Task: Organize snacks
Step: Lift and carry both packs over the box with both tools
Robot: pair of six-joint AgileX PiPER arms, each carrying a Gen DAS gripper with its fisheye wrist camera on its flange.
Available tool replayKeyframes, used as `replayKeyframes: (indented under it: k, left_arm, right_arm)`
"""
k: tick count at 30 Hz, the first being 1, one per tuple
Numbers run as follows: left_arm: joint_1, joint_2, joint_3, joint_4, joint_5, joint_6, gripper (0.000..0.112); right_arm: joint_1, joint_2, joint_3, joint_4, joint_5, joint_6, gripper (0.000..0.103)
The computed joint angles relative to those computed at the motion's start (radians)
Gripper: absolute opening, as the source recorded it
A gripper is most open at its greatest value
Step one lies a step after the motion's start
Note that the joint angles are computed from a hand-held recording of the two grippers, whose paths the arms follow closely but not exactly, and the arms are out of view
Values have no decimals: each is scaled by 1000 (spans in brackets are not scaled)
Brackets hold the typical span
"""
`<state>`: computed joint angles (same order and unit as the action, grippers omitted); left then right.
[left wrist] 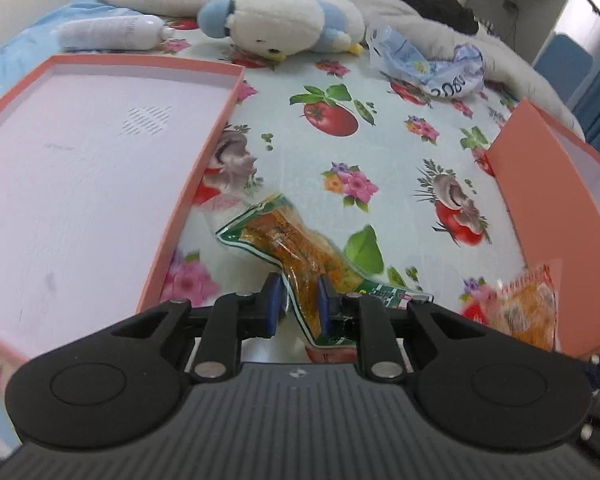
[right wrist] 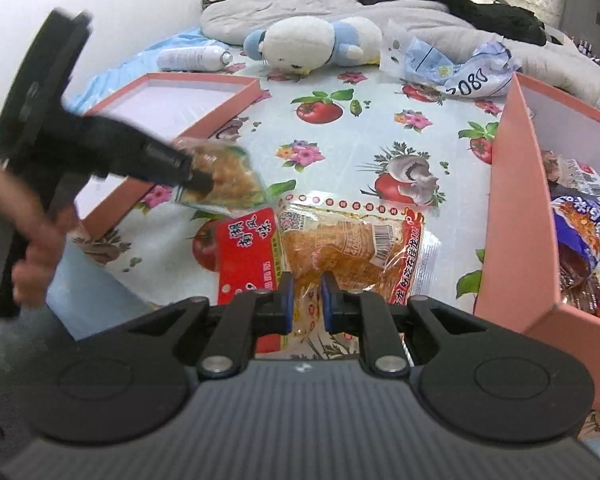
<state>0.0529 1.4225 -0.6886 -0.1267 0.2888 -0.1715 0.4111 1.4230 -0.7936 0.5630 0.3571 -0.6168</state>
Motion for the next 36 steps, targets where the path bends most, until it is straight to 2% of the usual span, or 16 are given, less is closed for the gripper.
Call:
replayKeyframes:
  k: [4,10,13,16,23,25,29,36]
  left_arm:
    - [-23,-122,88,33,-13,-97,19]
    - [-52,-270,147,60,25,-226,15]
    - [-105,-335,150,162,61,-363,11]
    - [-187,-370,145,327,96,-560,11]
    - [-292,-399,101,442,149,-741,9]
    - [-342,-405,64,484,188,-780,9]
    - [-480,-421,-24,691,331,-980,9]
    - [-600,-440,-143,704,429,-1004,9]
  right_arm:
    - [4,-62,8,-20,6,37,16]
    - [-8,-127,-1,-63,17,88,16]
    - [-46,-166,-6,-34,50,70,16]
    - [-78,-205,-8,-30,72,62,16]
    - [-170,-257,-29,-9,141,18,16]
    - [-214,-277,-38,8,173,-4,16]
    - [-300,-321,-49,44,230,-49,16]
    - [-459,-396,-65,128,339,-137,16]
